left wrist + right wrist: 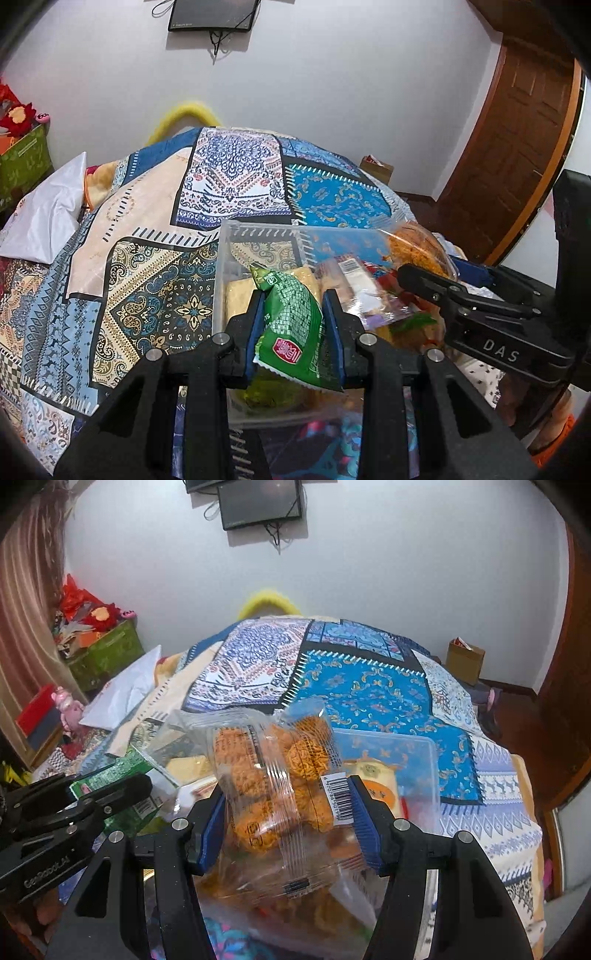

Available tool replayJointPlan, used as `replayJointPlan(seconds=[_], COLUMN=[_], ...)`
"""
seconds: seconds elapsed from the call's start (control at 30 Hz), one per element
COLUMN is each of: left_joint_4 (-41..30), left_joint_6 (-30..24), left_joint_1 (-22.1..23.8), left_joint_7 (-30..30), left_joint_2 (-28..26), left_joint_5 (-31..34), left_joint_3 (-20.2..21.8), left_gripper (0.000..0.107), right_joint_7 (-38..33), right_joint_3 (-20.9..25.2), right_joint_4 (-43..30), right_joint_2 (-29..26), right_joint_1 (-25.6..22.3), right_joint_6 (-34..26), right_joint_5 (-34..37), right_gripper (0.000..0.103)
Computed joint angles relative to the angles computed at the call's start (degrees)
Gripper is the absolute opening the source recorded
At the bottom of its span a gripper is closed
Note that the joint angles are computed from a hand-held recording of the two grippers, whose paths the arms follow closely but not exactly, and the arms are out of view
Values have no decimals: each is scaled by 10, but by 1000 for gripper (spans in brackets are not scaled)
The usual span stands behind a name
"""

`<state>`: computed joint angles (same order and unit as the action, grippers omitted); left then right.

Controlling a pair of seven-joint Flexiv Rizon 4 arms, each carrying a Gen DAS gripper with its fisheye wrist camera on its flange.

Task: Organize snacks
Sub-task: 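Lift green packet with left tool while right tool lifts cracker bag toward box, then drop green packet into box with left tool while right tool drops cracker bag in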

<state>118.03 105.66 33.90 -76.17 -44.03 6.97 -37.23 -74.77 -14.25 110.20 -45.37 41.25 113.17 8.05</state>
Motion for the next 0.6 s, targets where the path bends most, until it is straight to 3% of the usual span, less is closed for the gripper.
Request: replayJointPlan(seconds=[0.27,0.53,0.6], left_joint_4=[-13,18,27], left_joint_6=[-27,-31,-24], left_joint_1=[-29,8,24], left_joint_7=[13,19,16], left_joint_2=[-10,5,10], left_joint_5=[-30,-39,-34], left_joint_3=[30,-2,-15], left_gripper=[32,44,54], right_joint_7=[5,22,24], right_joint_3=[-16,3,12], right_joint_4=[-14,6,17], right_joint_2=[-8,18,26], right_joint_1=[6,-12,-19], right_joint_6=[-37,-48,-33], right_joint_5=[-21,-45,-45], right_gripper=[60,67,71])
